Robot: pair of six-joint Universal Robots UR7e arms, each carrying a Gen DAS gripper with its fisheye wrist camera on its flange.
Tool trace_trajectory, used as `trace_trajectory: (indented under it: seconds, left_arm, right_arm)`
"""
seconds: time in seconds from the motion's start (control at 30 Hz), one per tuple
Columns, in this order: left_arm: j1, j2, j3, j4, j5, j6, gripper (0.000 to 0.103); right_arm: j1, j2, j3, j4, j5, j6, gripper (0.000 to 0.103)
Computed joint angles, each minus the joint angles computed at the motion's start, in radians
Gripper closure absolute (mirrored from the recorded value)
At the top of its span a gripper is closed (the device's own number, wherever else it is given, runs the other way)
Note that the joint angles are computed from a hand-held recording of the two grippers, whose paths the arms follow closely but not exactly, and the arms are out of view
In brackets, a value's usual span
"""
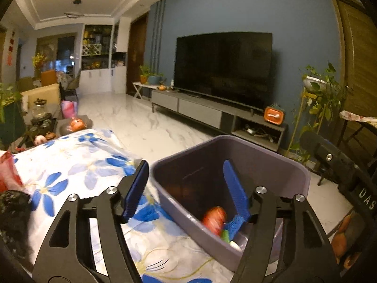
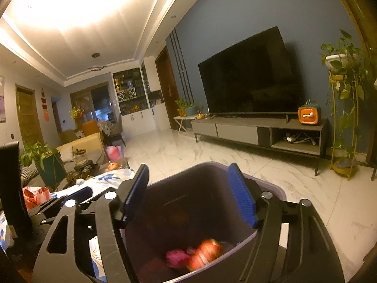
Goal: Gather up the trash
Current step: 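Move both open tools back toward the trash pile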
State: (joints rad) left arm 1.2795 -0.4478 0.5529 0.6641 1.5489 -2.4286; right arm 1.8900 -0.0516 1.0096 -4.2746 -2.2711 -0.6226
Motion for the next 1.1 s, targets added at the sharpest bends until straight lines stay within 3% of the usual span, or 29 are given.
trace_trajectory:
  seconds: [0.2,0.5,0.83,1.1]
  left_arm:
    - [0.017,-0.198,0.319,-0.251,-0.046,-0.011,0.026]
    - [0.065,-0.376,0.534,-0.445,-0.173,-0.032,0.023]
    - [0.152,-0.505,0.612,-0.588,-0.306,-0.04,0.023]
    - [0.222,-0.559,0.588,-0.617,-0.352,-0.061,0.023]
  right_arm:
    - [0.02,0.025,-0.012,-0.017,0.008,-0.041,0.022]
    - [0.055,0.073,-0.054,0.055,0.031,-0.016,0.018]
    - [0.092,0.19,-0.232,0.298,0.094,0.032,0.018]
    - [0.118,0.383,-0.591,0.579,0.127,0.033,0.018]
